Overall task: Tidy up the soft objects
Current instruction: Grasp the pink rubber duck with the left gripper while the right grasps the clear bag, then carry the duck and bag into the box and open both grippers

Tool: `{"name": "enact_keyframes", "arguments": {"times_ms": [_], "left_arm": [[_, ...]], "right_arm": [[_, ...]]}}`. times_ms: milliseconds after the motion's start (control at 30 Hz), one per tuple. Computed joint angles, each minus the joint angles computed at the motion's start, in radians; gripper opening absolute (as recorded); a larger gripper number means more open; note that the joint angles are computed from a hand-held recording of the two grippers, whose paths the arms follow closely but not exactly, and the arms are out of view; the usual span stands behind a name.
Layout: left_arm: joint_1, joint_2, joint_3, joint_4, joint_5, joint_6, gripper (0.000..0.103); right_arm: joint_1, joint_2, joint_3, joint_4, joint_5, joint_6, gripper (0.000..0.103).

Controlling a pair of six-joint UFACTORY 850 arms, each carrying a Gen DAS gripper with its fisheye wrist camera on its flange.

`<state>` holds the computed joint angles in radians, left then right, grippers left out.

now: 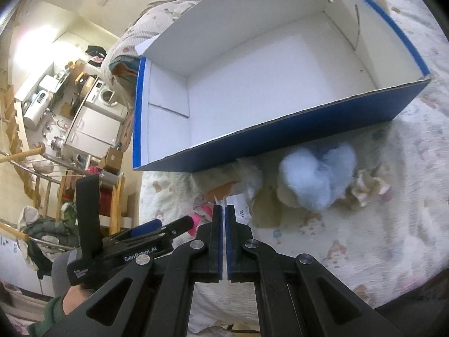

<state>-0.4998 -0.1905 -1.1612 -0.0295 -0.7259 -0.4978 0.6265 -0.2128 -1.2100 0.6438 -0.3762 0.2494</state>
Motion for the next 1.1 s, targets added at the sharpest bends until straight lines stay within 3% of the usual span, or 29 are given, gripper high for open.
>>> {"name": "enact_keyframes", "arguments": {"times_ms": [133,200,300,367,533,867,1100], "left_arm": [[0.006,-0.018,-0.008,-0.098,0.002,0.09,0.084],[0.011,-0.026,-0.013,-0.147,-0.005,0.137,0.079],[0.025,-0.037,-0.012,-0.222,-0.011,0.208,0.062],[0.037,-0.041,-0.01,-0.278,-0.025,0.263,0.042],[0.052,-0.018,0.012,-0.293,-0.018,0.293,0.042],[0.085,0.124,0.088,-0.147,0.004,0.183,0.042],[0.068,0.217,0.123,-0.023,0.022,0.046,0.042]], "right_arm": [[-0.013,0.011,0.019,0.007,0.005,0.0,0.003],[-0.021,0.022,0.031,0.015,0.006,-0.003,0.003],[-0.029,0.035,0.045,0.015,0.009,0.003,0.003],[-0.031,0.035,0.046,0.013,0.009,0.009,0.003],[-0.029,0.035,0.043,0.004,0.006,0.014,0.003],[-0.023,0.05,0.056,-0.019,0.009,0.027,0.003],[-0.011,0.073,0.059,0.005,0.027,-0.005,0.003]]}}
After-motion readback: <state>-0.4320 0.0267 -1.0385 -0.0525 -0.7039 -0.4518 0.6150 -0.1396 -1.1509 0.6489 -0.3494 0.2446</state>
